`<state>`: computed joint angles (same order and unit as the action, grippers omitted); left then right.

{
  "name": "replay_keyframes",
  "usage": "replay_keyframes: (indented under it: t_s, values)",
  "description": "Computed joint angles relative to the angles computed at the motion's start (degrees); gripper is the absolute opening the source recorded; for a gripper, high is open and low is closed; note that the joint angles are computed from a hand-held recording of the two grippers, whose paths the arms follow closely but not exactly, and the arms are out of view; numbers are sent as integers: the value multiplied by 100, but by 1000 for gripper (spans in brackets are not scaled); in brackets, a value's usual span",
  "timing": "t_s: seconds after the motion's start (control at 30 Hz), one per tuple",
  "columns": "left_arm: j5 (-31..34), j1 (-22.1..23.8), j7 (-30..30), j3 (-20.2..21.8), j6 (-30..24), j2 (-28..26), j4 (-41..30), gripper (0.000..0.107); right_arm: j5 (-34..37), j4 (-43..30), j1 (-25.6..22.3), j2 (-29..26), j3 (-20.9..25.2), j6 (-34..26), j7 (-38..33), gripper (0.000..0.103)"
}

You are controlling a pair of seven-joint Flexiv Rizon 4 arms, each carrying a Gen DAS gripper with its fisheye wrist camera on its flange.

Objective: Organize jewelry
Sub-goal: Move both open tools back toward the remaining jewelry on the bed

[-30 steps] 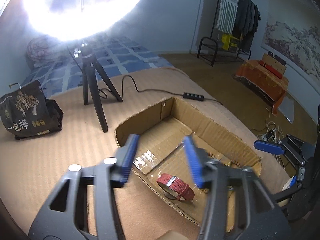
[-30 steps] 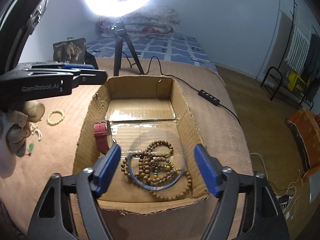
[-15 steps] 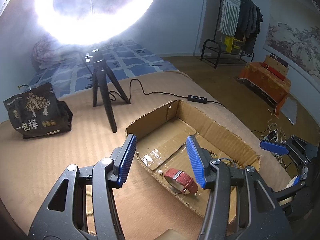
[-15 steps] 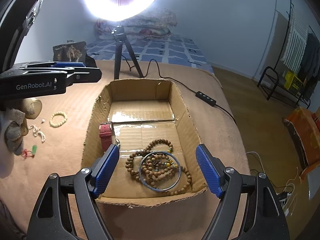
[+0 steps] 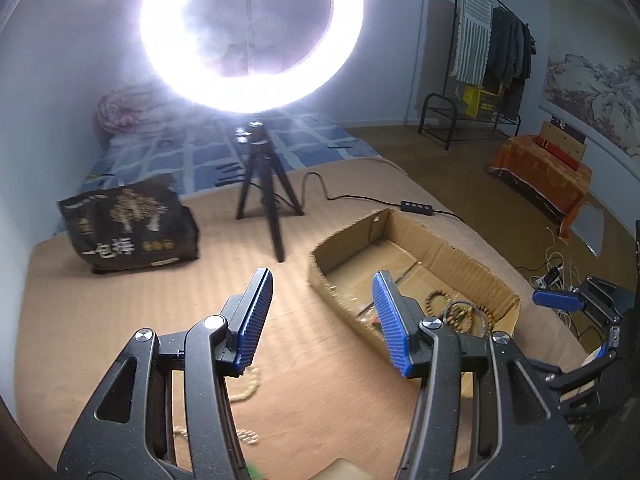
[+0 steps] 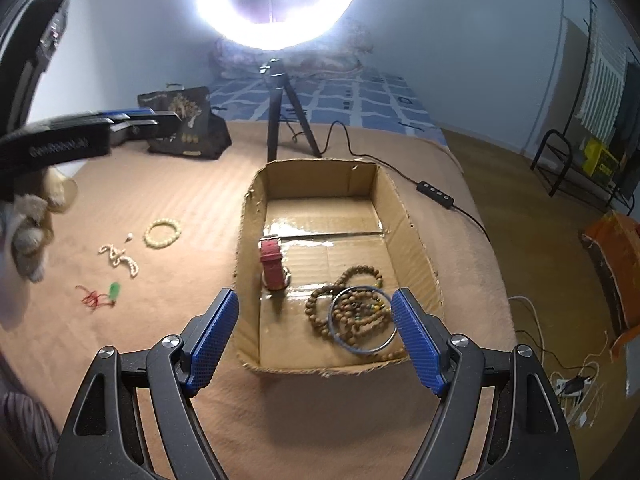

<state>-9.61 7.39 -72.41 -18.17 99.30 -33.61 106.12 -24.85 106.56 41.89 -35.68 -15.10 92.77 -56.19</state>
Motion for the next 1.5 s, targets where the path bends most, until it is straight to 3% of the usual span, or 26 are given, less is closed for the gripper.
replay_keyframes:
  t_s: [0.2, 0.47, 0.67, 0.8, 0.97, 1.13, 1.27, 1.4, 1.5]
  values:
    - [196, 702, -63, -316, 238, 469, 695, 53, -34, 287, 719, 112, -701, 205, 120, 79]
    - [726, 2107, -474, -986, 540, 980, 1724, 53, 104, 208, 691, 178, -387, 188, -104, 79]
    - [1254, 2959, -821, -1313, 657, 1046, 2261, 53, 133, -29, 356, 79, 193, 152, -226, 79]
    - [1398, 3059, -908, -1220, 614, 915, 2341, 53, 109, -259, 76, -55, 667, 38, -349, 79]
    - [1485, 3353, -984, -1436, 590, 588, 2344, 53, 30, -538, -228, -275, 1255, -70, -614, 79]
    - [1521, 3287, -886, -1425, 536, 279, 2222, 53, 1, -749, -317, -530, 1584, -104, -867, 77]
    - [1514, 3229, -783, -1435, 510, 24, 2131, 53, 119, -1160, -804, -926, 2464, -388, -1249, 62]
    - [1496, 3264, -652, -1523, 456, -260, 1998, 53, 276, -1491, -943, -1263, 2895, -596, -1570, 57]
    - [1484, 3327, -527, -1636, 387, -478, 1888, 53, 410, -1749, -1016, -1483, 3174, -816, -1839, 44]
